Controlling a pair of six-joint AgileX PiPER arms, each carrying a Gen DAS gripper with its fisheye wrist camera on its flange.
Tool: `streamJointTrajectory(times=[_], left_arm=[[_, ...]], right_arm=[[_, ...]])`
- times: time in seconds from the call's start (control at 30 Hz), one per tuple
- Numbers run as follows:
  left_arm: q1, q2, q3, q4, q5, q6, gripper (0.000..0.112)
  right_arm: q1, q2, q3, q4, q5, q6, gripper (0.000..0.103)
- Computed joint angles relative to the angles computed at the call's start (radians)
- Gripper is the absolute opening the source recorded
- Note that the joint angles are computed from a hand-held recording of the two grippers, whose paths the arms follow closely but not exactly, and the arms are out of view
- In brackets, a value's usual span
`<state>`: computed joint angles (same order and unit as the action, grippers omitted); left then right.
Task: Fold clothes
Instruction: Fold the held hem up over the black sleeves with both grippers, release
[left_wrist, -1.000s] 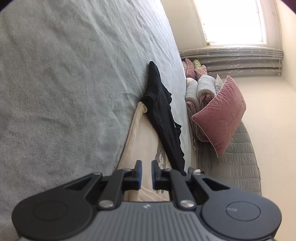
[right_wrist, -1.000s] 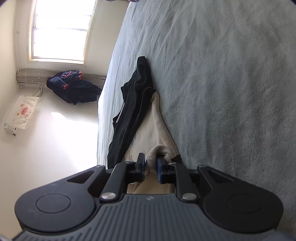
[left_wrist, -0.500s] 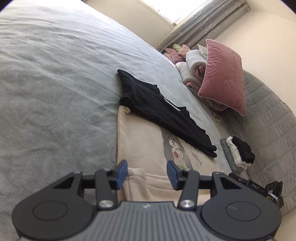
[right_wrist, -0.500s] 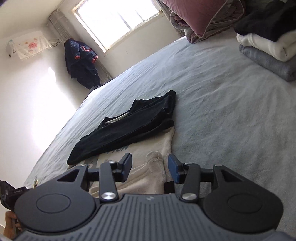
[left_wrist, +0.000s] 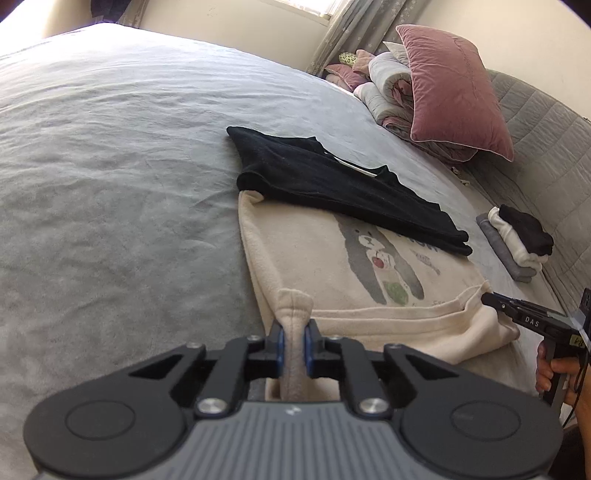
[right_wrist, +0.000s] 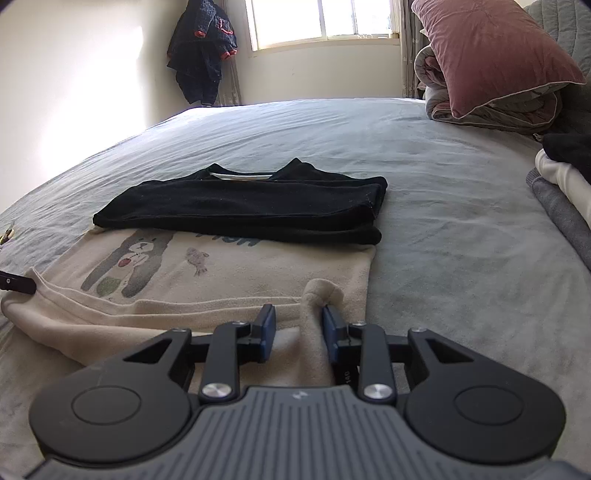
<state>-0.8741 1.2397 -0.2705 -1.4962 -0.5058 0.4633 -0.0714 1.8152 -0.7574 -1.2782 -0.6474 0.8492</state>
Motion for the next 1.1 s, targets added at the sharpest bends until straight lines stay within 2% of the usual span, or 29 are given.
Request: streamJointTrajectory(times=[0.1, 0.4, 0.5, 0.63, 0.9, 1.1], left_arm=[[-0.050, -0.005, -0.010, -0.073, -0.057, 0.061, 0.010], [-0.109, -0.066, -0.054, -0.223, -0.146, 0.270, 0.010], [-0.115, -0.072, -0.065, -0.227, -0.170, 0.288, 0.010], [-0.097, -0.072, -0.073, -0.187, -0.189, 0.240, 0.010], [-0.046, -0.018, -0.069, -0.011, -0.269, 0.019, 0.010], [0.155, 0.120, -0.141, 0.180, -0.147, -0.098, 0.010]], right_arm=[[-0.014, -0.007, 0.019, 0.040, -0.016, -0.024, 0.007], [-0.023, -0.046, 0.066, 0.142, -0.078, -0.095, 0.007], [-0.023, -0.049, 0.067, 0.171, -0.098, -0.093, 0.007], [-0.016, -0.053, 0.074, 0.224, -0.120, -0.122, 0.007], [0.010, -0.040, 0.081, 0.381, -0.147, -0.229, 0.007], [0.039, -0.012, 0.057, 0.491, -0.141, -0.276, 0.007]])
